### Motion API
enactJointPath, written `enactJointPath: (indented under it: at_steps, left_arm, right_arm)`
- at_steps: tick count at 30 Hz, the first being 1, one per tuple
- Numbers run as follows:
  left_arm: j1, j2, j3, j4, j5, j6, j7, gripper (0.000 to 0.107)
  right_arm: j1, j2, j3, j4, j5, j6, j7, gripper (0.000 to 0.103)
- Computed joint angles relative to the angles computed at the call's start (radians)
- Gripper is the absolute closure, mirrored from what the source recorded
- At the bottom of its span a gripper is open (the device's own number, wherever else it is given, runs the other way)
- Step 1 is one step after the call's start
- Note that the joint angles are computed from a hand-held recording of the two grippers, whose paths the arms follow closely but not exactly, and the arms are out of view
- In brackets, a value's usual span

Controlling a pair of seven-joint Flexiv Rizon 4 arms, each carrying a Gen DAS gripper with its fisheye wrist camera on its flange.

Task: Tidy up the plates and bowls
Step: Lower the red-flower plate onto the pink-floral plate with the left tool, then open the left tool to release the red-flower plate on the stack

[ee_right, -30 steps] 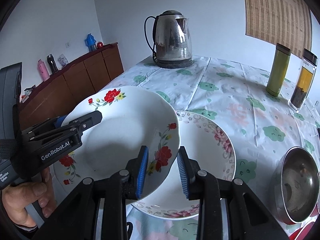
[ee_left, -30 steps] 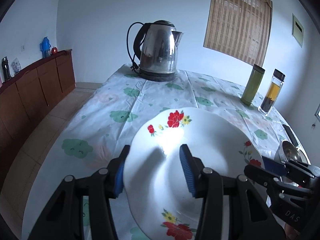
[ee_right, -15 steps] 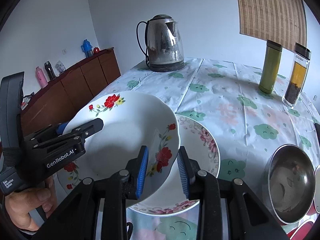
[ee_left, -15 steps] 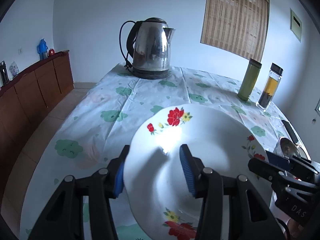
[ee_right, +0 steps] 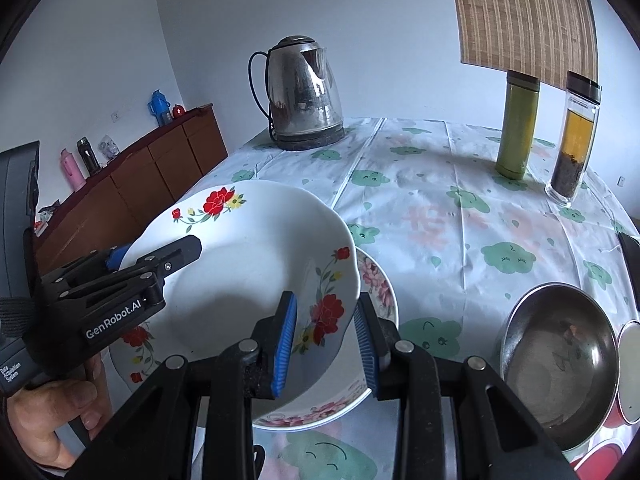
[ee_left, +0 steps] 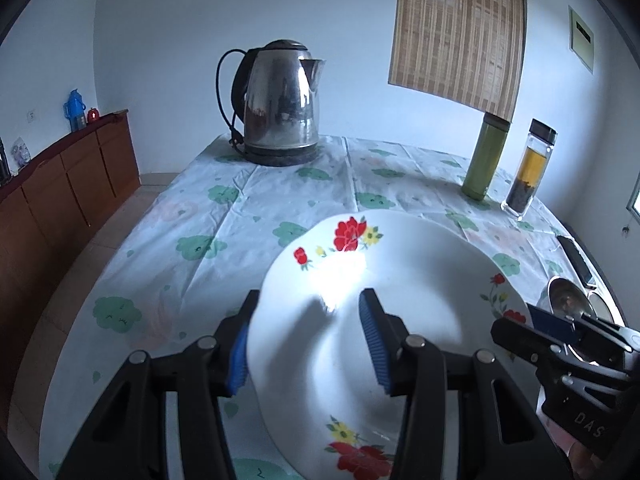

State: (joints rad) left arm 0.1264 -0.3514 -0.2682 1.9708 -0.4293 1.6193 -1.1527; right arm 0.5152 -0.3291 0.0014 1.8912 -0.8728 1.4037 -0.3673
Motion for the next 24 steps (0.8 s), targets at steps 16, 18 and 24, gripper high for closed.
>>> enactJointPath:
  at_steps: [16, 18, 24]
  left_arm:
    - [0.019, -0.037, -0.066, -0.018, -0.010, -0.001, 0.015, 0.060]
    - [0.022, -0.038, -0.069, -0.018, -0.008, -0.001, 0.015, 0.060]
    - [0.006, -0.046, -0.046, -0.024, 0.006, 0.000, 0.005, 0.060]
  right_arm:
    - [-0.030, 0.007, 0.009, 0.011, 0.018, -0.035, 0.004, 0.071]
    - [-0.032, 0.003, 0.015, 0.008, 0.029, -0.042, -0.007, 0.071]
    - [-0.028, -0.007, 0.022, 0.003, 0.053, -0.062, -0.034, 0.071]
